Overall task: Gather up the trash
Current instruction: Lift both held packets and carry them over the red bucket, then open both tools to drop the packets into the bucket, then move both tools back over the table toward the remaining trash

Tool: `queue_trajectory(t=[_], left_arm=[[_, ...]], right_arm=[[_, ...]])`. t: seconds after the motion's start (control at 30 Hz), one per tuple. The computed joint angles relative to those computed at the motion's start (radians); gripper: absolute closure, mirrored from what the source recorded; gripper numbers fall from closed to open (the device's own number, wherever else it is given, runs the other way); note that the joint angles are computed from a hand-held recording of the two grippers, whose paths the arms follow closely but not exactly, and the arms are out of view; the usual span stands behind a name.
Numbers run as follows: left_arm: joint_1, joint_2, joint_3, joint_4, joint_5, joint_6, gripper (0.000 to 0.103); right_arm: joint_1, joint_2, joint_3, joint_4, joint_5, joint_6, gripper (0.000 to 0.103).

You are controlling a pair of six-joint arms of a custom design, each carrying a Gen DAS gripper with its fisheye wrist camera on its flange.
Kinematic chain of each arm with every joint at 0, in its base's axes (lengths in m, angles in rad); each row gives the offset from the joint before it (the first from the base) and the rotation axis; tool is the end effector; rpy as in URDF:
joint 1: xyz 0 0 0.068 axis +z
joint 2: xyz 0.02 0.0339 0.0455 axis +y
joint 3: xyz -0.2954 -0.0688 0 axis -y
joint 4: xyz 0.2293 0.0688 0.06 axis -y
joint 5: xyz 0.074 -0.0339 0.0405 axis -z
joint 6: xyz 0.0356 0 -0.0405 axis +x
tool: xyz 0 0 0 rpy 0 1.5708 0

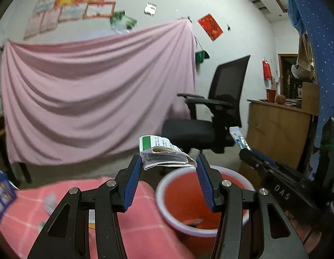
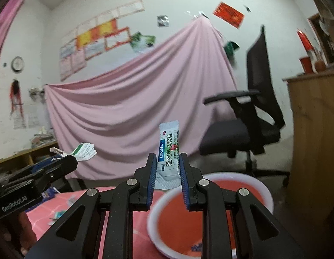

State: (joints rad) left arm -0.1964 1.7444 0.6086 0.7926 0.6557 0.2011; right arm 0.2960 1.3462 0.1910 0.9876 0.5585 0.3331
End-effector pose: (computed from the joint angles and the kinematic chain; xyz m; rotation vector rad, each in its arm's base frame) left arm 0.3080 -0.0834 0.1874 0.7934 1.7121 -0.6211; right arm 0.2010 0.0416 0.1985 0.4341 1.6568 -0.0187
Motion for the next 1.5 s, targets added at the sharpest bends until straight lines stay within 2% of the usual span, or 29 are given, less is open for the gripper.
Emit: queue_trajectory(t=[0.33, 0.57, 0.7, 0.83, 0.93, 1.13, 1.17, 1.2, 1.27, 1.33, 1.43, 1.5], left_arm=[[-0.139, 0.096, 0.191, -0.303, -0.078, -0.015, 0.057], [-0.170, 0.165, 0.357, -0.543, -0.078, -0.037, 0.057], [-0.153, 0.188, 0.406, -0.608, -0.064, -0.053, 0.057], [-0.118, 0.179, 0.407, -0.622, -0.051, -0.064, 0.056], [-0.093, 0.160, 0.385, -0.605, -0.050, -0.059, 0.054], [-0.001, 0.084, 0.301, -0.520, -0.039, -0.052, 0.042], [0.021, 0.071, 0.290, -0.509, -0.033, -0.054, 0.041], [0.034, 0.064, 0.279, -0.492, -0.029, -0.058, 0.039], [0.086, 0.042, 0.266, -0.479, -0.005, -0.068, 0.033], [0.136, 0.023, 0.256, -0.466, 0.017, -0.071, 0.030], [0.208, 0.003, 0.247, -0.445, 0.048, -0.070, 0.023], [0.254, -0.008, 0.227, -0.402, 0.063, -0.079, 0.007]], right_arm=[[-0.137, 0.012, 0.006, -0.157, -0.130, 0.111, 0.083], [-0.214, 0.044, 0.041, -0.272, -0.221, 0.169, 0.083], [-0.230, 0.040, 0.046, -0.301, -0.239, 0.191, 0.070], [-0.222, 0.031, 0.049, -0.321, -0.229, 0.200, 0.068], [-0.203, 0.011, 0.047, -0.311, -0.210, 0.202, 0.060], [-0.110, -0.027, 0.061, -0.280, -0.130, 0.170, 0.051], [-0.093, -0.030, 0.068, -0.282, -0.114, 0.166, 0.046], [-0.067, -0.034, 0.076, -0.284, -0.089, 0.160, 0.034], [-0.010, -0.038, 0.083, -0.266, -0.032, 0.149, 0.022], [0.027, -0.035, 0.096, -0.257, -0.001, 0.137, 0.021], [0.081, -0.014, 0.112, -0.212, 0.048, 0.108, 0.014], [0.110, 0.005, 0.123, -0.173, 0.067, 0.092, 0.005]])
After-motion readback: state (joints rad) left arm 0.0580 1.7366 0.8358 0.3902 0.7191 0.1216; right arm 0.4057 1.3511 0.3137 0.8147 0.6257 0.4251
